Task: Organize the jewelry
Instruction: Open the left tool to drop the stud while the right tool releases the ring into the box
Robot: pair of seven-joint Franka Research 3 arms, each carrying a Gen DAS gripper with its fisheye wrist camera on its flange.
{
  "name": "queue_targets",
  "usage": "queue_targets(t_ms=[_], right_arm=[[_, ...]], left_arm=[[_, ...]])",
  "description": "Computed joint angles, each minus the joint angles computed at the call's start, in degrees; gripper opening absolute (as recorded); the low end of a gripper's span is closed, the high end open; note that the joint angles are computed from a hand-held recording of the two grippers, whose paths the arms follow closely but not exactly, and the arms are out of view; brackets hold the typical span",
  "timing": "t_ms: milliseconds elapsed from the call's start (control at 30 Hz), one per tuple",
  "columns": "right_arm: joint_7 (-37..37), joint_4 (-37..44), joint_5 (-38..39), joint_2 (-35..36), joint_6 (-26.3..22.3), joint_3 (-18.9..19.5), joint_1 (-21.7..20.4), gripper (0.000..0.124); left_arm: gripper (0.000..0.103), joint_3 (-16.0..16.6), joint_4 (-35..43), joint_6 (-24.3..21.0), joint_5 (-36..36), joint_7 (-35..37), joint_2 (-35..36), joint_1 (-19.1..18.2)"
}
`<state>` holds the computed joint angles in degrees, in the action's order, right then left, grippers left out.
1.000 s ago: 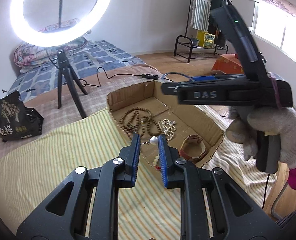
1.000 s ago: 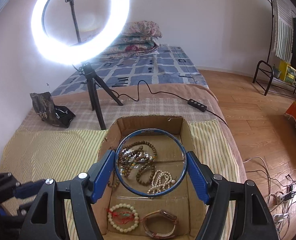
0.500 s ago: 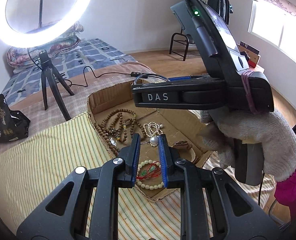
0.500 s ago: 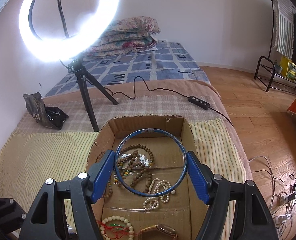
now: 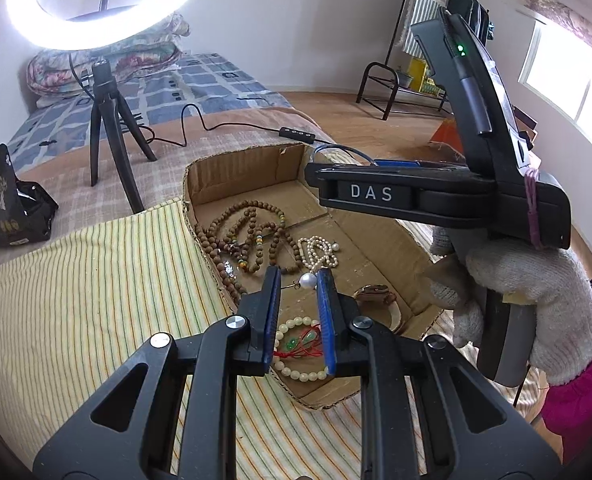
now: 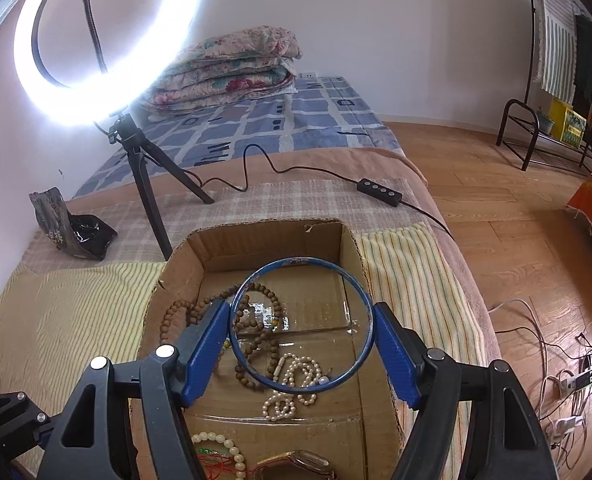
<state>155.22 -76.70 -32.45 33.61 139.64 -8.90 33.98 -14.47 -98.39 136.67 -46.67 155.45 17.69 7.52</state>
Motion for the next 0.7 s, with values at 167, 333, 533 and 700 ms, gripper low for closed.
queue_targets(t_ms=[167,333,533,700], right_arm=[[-0.1,0.3,0.1,0.3,-0.2,-0.1,0.0,0.074],[0.3,0.2,0.1,0.2,0.5,-0.2,0.0,0.074],[0.3,0.8,-0.3,0.6,-0.5,-0.6,0.4,0.089],[2.0,0.3,-1.2,0.1,-0.4,-0.8,0.5,0.092]], left_arm=[[0.017,-0.1,-0.3,0.2,0.0,-0.3,-0.2,-0.1],[0.017,0.0,-0.3,-0.1,-0.4,-1.0,-0.3,-0.1],[0.056,0.1,-0.8,0.1,0.0,-0.7,-0.6,-0.5],[0.062,0.3,-1.1,1.3,0.2,-0.9,-0.8,-0.9]])
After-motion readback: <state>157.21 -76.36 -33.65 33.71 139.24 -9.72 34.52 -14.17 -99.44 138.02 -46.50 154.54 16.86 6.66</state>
